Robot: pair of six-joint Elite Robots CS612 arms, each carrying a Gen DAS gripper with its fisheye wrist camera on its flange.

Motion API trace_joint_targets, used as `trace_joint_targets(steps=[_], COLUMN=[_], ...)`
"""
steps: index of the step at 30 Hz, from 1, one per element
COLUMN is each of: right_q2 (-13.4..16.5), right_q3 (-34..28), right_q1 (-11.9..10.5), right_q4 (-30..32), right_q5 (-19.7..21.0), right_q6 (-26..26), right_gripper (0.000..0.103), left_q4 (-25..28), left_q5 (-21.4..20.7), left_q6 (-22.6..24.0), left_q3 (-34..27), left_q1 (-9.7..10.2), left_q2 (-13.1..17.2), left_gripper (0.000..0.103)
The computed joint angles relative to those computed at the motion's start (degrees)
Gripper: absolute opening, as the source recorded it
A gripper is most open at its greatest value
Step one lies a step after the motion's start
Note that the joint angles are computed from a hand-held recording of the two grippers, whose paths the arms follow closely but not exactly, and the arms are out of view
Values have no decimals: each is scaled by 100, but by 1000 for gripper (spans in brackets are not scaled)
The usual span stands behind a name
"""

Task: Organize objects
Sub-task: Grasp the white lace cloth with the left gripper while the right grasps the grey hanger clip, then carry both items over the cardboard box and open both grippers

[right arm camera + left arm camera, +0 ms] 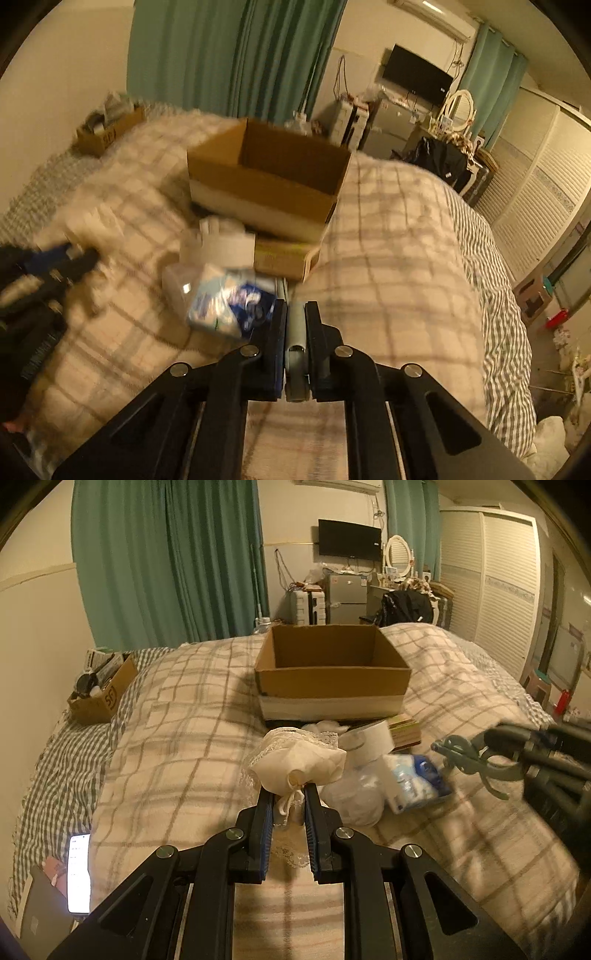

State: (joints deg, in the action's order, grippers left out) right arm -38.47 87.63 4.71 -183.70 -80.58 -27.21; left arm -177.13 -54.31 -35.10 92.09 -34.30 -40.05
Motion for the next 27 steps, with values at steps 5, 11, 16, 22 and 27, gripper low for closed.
trace_joint_targets(steps=[5,11,16,22,27], right_q2=[-103,46,319,926,1635], right_q3=[-188,-850,-1583,-2944,-4216], right_q1=[-125,-114,-56,138,270], right_q4=[-24,226,609,1164,1788], right_q5=[587,1002,1102,990,900], right_q6=[133,179,165,170,147], right_gripper=[9,9,9,9,9], left_q4=[-158,-163,115,777,1238], left_q5=[-132,-234,-263,-348,-623], left_q6=[340,841,1186,1352,1131], left_q3=[-248,-857,-1519,-2631,-3265], left_q1=[68,274,477,729,920], left_q2=[3,112,361,891,1319], left_gripper=[16,16,16,16,16])
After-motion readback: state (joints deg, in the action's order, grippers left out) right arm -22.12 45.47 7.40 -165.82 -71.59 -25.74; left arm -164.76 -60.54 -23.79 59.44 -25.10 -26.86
